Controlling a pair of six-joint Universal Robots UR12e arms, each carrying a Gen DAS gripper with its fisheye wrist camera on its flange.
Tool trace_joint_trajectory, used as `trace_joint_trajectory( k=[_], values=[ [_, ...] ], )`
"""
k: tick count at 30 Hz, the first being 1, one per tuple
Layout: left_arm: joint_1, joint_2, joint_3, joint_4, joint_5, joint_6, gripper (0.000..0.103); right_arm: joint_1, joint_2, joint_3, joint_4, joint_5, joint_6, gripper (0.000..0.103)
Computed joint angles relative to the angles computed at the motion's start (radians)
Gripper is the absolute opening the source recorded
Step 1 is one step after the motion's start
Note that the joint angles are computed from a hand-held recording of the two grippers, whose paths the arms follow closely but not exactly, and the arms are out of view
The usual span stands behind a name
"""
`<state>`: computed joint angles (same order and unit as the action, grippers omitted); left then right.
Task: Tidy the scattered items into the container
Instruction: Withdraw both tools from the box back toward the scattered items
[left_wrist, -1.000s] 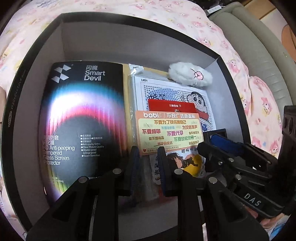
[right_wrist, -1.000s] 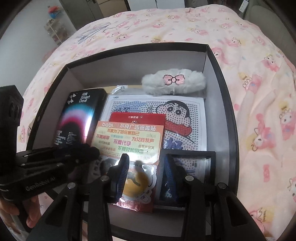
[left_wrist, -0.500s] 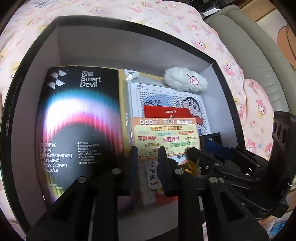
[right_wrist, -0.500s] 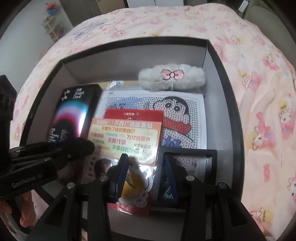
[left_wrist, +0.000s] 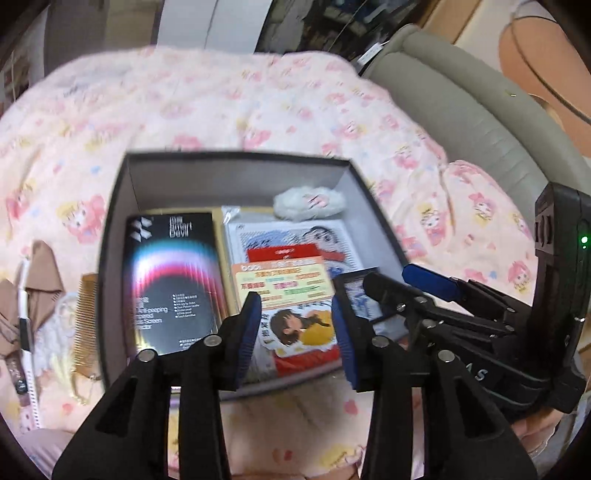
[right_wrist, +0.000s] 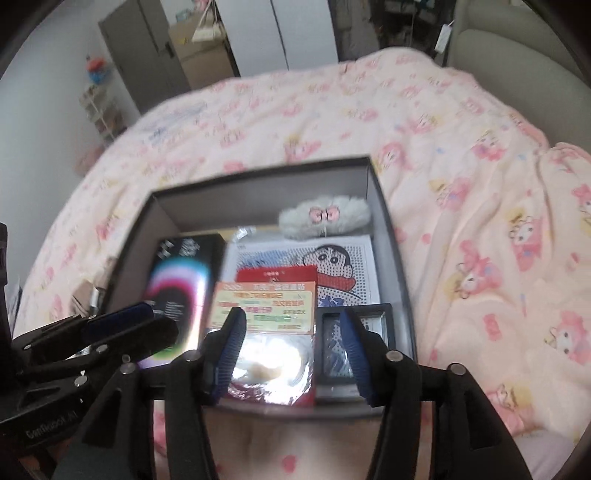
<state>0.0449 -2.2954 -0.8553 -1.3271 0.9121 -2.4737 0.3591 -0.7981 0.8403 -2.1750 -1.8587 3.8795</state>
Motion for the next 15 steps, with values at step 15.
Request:
trace_joint_trajectory(
  k=[15],
  values=[
    [0.086, 0.138, -0.158, 0.074, -0.06, 0.109, 0.047, 0.094, 0.002, -0.047, -0.02, -0.105, 0.025, 0.053]
  ],
)
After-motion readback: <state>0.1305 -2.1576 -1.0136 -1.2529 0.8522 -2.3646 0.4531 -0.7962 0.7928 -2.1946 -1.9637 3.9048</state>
